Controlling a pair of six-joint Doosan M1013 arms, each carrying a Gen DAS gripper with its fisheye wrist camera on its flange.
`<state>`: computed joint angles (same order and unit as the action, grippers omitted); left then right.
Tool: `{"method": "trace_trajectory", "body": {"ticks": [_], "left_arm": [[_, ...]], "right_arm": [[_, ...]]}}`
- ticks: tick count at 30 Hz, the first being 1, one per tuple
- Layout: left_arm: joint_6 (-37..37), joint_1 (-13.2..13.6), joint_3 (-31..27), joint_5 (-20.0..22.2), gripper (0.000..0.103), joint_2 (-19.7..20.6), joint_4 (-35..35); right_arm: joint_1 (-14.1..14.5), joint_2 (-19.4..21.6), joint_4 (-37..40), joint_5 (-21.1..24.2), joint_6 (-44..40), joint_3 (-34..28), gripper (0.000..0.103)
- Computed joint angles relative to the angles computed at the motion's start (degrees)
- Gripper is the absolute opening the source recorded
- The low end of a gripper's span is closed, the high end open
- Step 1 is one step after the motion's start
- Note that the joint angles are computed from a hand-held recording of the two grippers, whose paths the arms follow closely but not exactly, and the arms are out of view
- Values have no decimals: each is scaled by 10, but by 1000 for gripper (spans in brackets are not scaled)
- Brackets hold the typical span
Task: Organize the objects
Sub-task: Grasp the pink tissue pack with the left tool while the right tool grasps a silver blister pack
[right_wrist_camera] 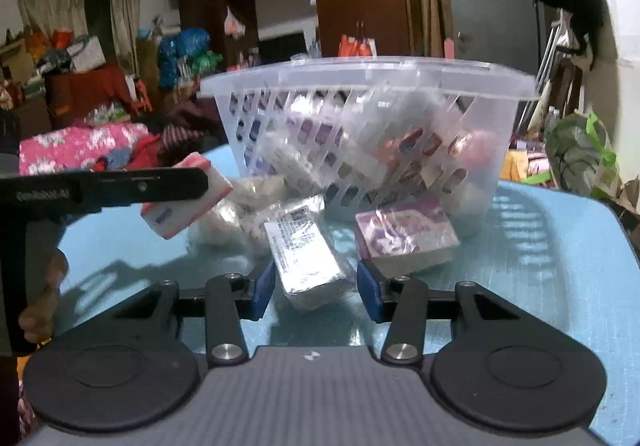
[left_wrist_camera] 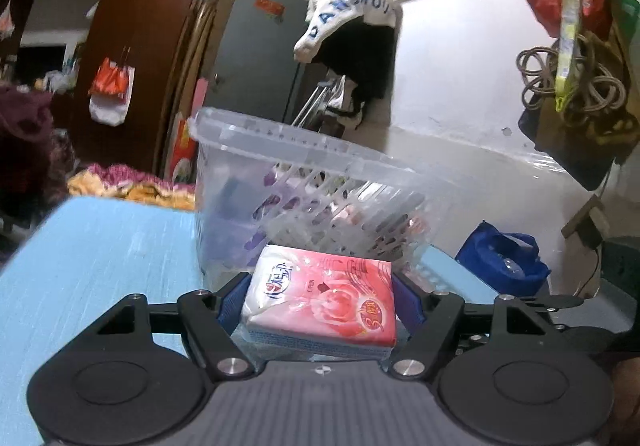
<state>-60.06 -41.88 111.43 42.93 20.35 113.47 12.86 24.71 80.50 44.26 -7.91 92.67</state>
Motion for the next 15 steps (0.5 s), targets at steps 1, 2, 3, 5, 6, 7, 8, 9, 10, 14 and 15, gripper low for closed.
{"method": "trace_trajectory", "body": {"ticks": [1, 2, 3, 5, 6, 7, 8, 9, 10, 14, 15], "left_arm": [[1, -1, 0, 4, 77, 1, 3], [-1, -1, 1, 5, 77, 1, 6], [-2, -1, 1, 5, 77, 1, 8], [4, -1, 0, 6, 77, 2, 5], [8, -2, -1, 11, 77, 3, 2], [9, -4, -1, 17, 77, 3, 2], [6, -5, 0, 21, 77, 3, 4], [2, -5, 2, 24, 77, 3, 8], [-3, -6, 3, 29, 77, 3, 10], [-17, -5, 6, 28, 77, 1, 19], [-17, -5, 6, 28, 77, 1, 18]], "right_arm": [[-4, -1, 27, 9, -22, 6, 48], [-7, -3, 56, 13, -42, 13, 48], [-9, -3, 83, 14, -57, 18, 48], [-14, -3, 125, 24, -80, 26, 48], [-14, -3, 141, 27, -90, 29, 48], [-13, -3, 154, 25, -100, 31, 48], [-13, -3, 163, 25, -109, 33, 48], [-12, -3, 169, 25, -115, 34, 48], [-12, -3, 177, 24, -122, 35, 48], [-10, -3, 192, 22, -134, 37, 48], [-9, -3, 195, 21, -137, 38, 48]]}}
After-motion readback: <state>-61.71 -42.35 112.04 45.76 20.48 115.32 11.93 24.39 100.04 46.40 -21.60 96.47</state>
